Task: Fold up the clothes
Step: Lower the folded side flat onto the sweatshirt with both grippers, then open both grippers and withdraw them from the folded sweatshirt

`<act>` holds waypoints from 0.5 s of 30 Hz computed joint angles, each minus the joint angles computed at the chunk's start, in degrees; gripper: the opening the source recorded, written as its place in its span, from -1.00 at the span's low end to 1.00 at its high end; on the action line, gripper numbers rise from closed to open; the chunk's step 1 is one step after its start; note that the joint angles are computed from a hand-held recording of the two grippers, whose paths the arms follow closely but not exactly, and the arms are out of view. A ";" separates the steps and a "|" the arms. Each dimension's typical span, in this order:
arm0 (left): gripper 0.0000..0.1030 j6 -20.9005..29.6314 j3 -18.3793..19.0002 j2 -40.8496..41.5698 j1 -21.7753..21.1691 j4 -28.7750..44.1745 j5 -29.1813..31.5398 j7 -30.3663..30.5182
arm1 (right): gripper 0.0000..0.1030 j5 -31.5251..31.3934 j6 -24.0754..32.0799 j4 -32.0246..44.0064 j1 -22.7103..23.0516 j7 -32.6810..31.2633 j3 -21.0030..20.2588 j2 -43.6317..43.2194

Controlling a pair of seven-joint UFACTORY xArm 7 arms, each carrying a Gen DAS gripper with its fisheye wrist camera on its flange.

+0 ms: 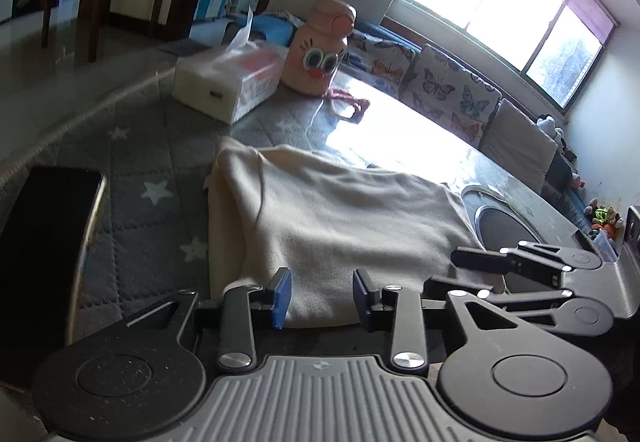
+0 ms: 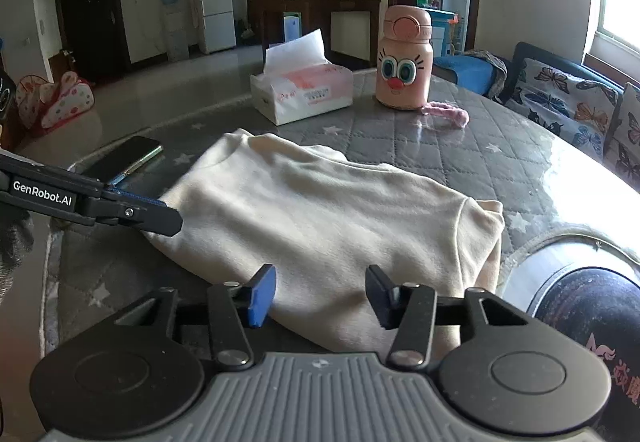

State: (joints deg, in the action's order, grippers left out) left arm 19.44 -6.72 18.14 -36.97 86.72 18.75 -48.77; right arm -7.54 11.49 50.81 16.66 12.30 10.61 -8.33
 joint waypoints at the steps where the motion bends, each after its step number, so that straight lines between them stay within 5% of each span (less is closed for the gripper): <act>1: -0.26 0.14 0.30 -0.05 -0.29 0.03 0.47 -0.43 | 0.03 -0.09 0.24 0.05 0.01 0.04 0.07 0.12; 8: -0.24 1.27 0.42 -1.03 -0.46 -1.09 1.11 -2.23 | 0.18 -1.08 0.02 -1.43 -0.04 1.67 0.30 -1.10; 13: -0.04 3.39 1.20 -1.83 -1.83 -0.98 5.85 -5.13 | 0.21 -0.47 0.09 -2.84 -0.18 2.03 0.35 -2.50; 15: 0.09 4.69 1.38 -2.09 -2.39 -0.77 8.25 -6.42 | 0.37 -0.50 -0.01 -3.46 -0.42 2.63 0.59 -3.11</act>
State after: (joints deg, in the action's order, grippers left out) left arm 24.12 -5.34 16.05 -39.36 85.95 26.99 -55.19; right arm -8.04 11.48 47.35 16.25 14.92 11.20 -11.45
